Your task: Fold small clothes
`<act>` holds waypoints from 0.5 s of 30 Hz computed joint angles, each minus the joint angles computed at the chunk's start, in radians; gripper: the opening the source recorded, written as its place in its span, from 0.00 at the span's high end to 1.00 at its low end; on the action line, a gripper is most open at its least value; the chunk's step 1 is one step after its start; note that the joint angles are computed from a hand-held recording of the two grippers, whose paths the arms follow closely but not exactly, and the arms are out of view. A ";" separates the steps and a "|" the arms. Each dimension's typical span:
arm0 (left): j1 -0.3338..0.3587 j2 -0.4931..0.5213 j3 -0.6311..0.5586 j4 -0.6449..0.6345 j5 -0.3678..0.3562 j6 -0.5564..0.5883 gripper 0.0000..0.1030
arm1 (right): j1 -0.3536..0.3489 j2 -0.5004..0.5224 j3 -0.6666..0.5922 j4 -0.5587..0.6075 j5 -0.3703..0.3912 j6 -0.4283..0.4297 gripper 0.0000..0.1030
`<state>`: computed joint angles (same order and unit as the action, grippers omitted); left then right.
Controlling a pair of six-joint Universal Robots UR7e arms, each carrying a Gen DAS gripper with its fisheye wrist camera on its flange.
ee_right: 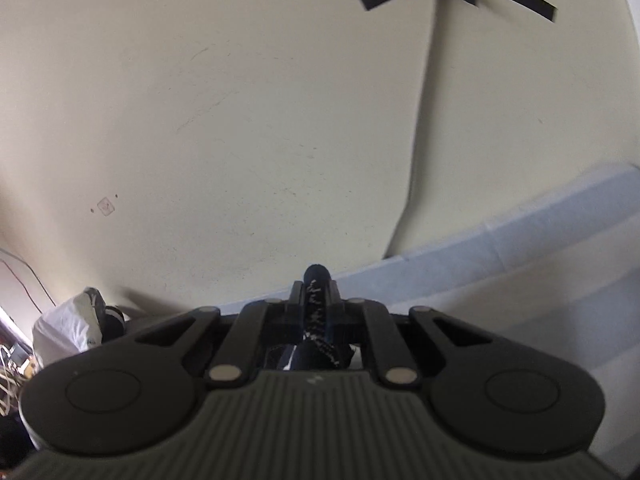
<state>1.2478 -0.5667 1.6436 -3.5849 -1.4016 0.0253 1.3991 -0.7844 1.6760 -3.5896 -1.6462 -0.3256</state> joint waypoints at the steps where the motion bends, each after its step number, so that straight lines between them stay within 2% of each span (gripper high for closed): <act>1: 0.003 -0.004 0.000 -0.010 -0.003 -0.010 0.98 | 0.020 0.029 -0.034 0.007 -0.079 -0.054 0.83; 2: 0.006 -0.008 0.002 -0.015 -0.006 -0.021 0.98 | 0.041 0.063 -0.073 0.018 -0.184 -0.111 0.78; 3: 0.009 -0.011 0.004 -0.016 -0.006 -0.032 0.98 | 0.054 0.104 -0.122 0.033 -0.288 -0.183 0.68; 4: 0.010 -0.013 0.001 -0.012 -0.002 -0.046 0.98 | 0.066 0.136 -0.151 0.015 -0.376 -0.230 0.67; 5: 0.010 -0.013 -0.003 -0.005 0.001 -0.061 0.98 | 0.073 0.153 -0.153 -0.030 -0.421 -0.267 0.67; 6: 0.012 -0.015 -0.006 0.005 0.000 -0.075 0.98 | 0.077 0.147 -0.129 -0.069 -0.424 -0.266 0.67; 8: 0.015 -0.017 -0.007 0.017 0.002 -0.092 0.98 | 0.075 0.101 -0.047 -0.122 -0.334 -0.218 0.67; 10: 0.008 -0.018 -0.011 0.033 0.040 -0.103 0.97 | 0.087 0.056 0.023 -0.112 -0.247 -0.190 0.59; 12: 0.004 -0.024 -0.005 0.035 0.073 -0.111 0.95 | 0.107 0.023 0.057 0.009 -0.147 -0.177 0.52; 13: 0.005 -0.027 -0.003 0.025 0.079 -0.119 0.95 | 0.121 0.028 0.042 0.079 -0.118 -0.193 0.51; 15: 0.008 -0.037 0.008 0.000 0.084 -0.132 0.95 | 0.166 0.075 0.008 0.146 -0.112 -0.258 0.49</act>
